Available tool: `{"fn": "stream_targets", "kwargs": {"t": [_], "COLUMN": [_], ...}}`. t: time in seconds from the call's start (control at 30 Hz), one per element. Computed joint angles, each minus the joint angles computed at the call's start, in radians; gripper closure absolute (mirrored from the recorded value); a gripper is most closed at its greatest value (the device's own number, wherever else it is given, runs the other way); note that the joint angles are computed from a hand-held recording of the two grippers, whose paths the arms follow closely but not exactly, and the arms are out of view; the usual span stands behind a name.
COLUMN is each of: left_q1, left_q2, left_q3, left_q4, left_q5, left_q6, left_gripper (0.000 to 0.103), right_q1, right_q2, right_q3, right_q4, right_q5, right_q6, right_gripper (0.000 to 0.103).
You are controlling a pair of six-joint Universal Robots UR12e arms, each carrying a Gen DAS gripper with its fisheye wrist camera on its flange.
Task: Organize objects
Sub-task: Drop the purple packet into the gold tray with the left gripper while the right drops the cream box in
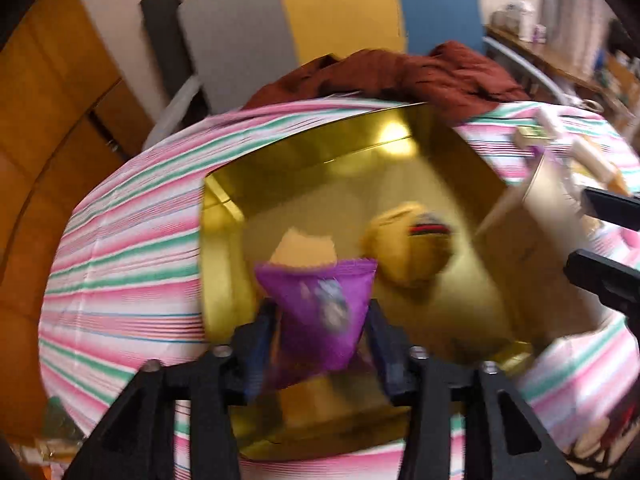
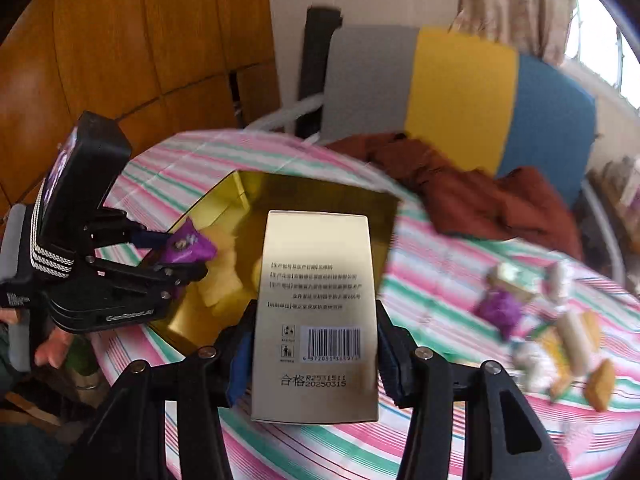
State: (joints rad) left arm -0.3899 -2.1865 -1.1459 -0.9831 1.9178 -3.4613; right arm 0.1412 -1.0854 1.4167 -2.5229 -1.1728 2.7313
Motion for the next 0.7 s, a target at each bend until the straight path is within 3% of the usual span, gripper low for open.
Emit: {"fn": "stream_targets", "kwargs": {"t": [0.07,0.17,0.23,0.4,0.5,0.7], "left_q1": [0.011,0.015,0.023,0.015,-0.008,-0.062], "left_q2": [0.007,0.012,0.017,0.019,0.005,-0.070], "left_q3": [-0.015,-0.026,-0.035,-0.030,-0.005,0.126], "left_q4": [0.012,0.036,0.062,0.084,0.101,0.054], "left_q5": [-0.008,0.011,-0.029,-0.056,-0.058,-0.069], "left_q6": [-0.026,-0.041,-0.031,-0.044,0.010,0.130], "left_gripper": [0.027,0.021,0.013,0.012,0.012,0.012], "right_q1": [0.017,0.025,0.016,-0.028,-0.065,-0.155], "right_q2": [0.014,0.011,0.001,-0.047,-0.089,-0.156], "right_q3": [-0.015,0.004,0.022,0.096,0.172,0.295], "right_q4": [0.006,-0.047,-0.080,-0.179,-0.265,-0.237], "right_q5": [-0.025,-0.049,-0.040,-0.033,-0.074,-0.203], "right_q6": [-0.007,0.017,0.051,0.157,0.224,0.319], "right_gripper": [0.043,0.041,0.041,0.041,0.039,0.037]}}
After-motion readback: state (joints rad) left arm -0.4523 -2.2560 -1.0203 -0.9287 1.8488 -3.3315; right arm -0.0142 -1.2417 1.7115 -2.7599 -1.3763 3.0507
